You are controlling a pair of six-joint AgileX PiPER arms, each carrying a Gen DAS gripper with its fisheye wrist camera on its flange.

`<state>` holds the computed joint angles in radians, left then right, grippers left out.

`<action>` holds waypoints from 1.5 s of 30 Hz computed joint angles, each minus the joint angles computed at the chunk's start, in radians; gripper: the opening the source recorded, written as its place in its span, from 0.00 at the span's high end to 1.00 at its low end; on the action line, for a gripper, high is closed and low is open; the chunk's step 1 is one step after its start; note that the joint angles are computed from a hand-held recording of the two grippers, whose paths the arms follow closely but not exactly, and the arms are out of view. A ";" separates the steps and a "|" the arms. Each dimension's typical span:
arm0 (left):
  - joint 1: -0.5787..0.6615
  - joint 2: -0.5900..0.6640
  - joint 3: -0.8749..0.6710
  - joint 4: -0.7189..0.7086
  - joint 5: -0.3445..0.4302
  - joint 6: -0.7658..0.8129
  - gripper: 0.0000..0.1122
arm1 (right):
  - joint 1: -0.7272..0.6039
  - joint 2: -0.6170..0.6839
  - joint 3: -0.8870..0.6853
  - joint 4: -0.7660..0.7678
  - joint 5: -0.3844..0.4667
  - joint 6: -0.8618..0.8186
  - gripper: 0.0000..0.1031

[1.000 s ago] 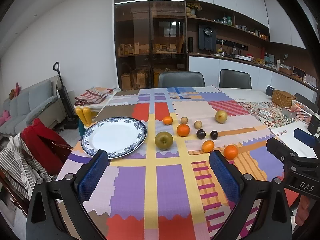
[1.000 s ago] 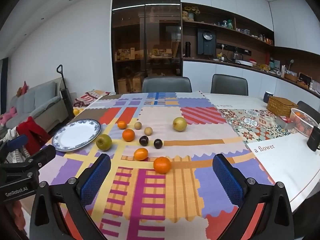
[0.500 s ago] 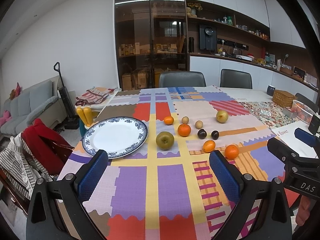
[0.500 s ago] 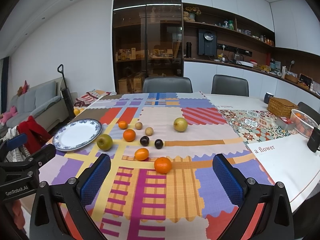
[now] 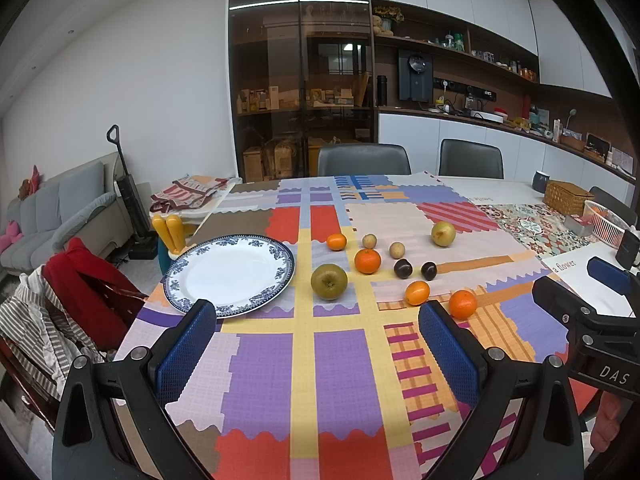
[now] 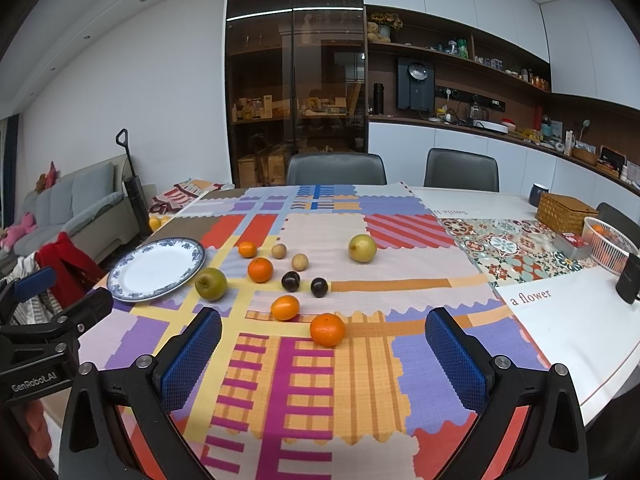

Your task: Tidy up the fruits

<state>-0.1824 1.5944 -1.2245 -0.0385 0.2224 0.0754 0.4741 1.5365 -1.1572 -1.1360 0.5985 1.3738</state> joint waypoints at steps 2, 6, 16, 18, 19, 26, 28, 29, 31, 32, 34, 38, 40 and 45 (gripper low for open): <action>0.000 0.000 0.001 0.002 -0.001 -0.002 0.08 | 0.001 0.001 0.000 0.001 0.000 0.000 0.01; 0.000 0.000 0.001 0.001 -0.001 -0.001 0.08 | 0.003 0.001 -0.001 0.000 0.001 0.001 0.01; 0.001 -0.001 0.003 -0.008 -0.003 0.008 0.08 | 0.003 0.001 0.000 0.000 0.001 0.003 0.01; 0.001 0.000 0.002 -0.009 -0.003 0.009 0.08 | 0.003 0.001 0.000 0.000 0.001 0.002 0.01; 0.001 0.000 0.002 -0.006 -0.003 0.006 0.08 | 0.002 0.001 0.000 0.000 0.000 0.002 0.01; 0.003 0.000 0.000 -0.017 -0.001 0.017 0.08 | 0.003 0.002 -0.002 0.002 0.002 -0.001 0.01; 0.002 0.000 0.000 -0.010 -0.001 0.011 0.08 | 0.003 0.002 -0.002 0.002 0.002 0.000 0.01; 0.002 0.000 0.000 -0.010 -0.001 0.010 0.08 | 0.004 0.002 -0.003 0.003 0.003 -0.001 0.01; 0.001 0.000 0.003 -0.003 -0.004 0.003 0.08 | 0.004 0.002 -0.002 0.000 0.003 0.001 0.01; 0.001 0.000 0.002 -0.006 -0.003 0.006 0.08 | 0.003 0.002 -0.002 0.002 0.002 0.000 0.01; 0.002 0.000 0.002 -0.010 -0.003 0.011 0.08 | 0.003 0.002 -0.001 0.001 0.002 0.001 0.01; 0.001 0.000 0.002 -0.008 -0.003 0.008 0.08 | 0.004 0.003 -0.001 0.000 0.003 0.002 0.01; 0.001 -0.001 0.003 -0.008 -0.004 0.007 0.08 | 0.003 0.002 -0.001 0.002 0.002 0.001 0.01; -0.001 0.010 -0.004 -0.008 0.004 0.003 0.08 | 0.008 0.017 -0.003 0.009 0.003 0.005 0.01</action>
<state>-0.1833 1.6040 -1.2282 -0.0463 0.2260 0.0788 0.4817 1.5531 -1.1606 -1.1266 0.6014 1.3788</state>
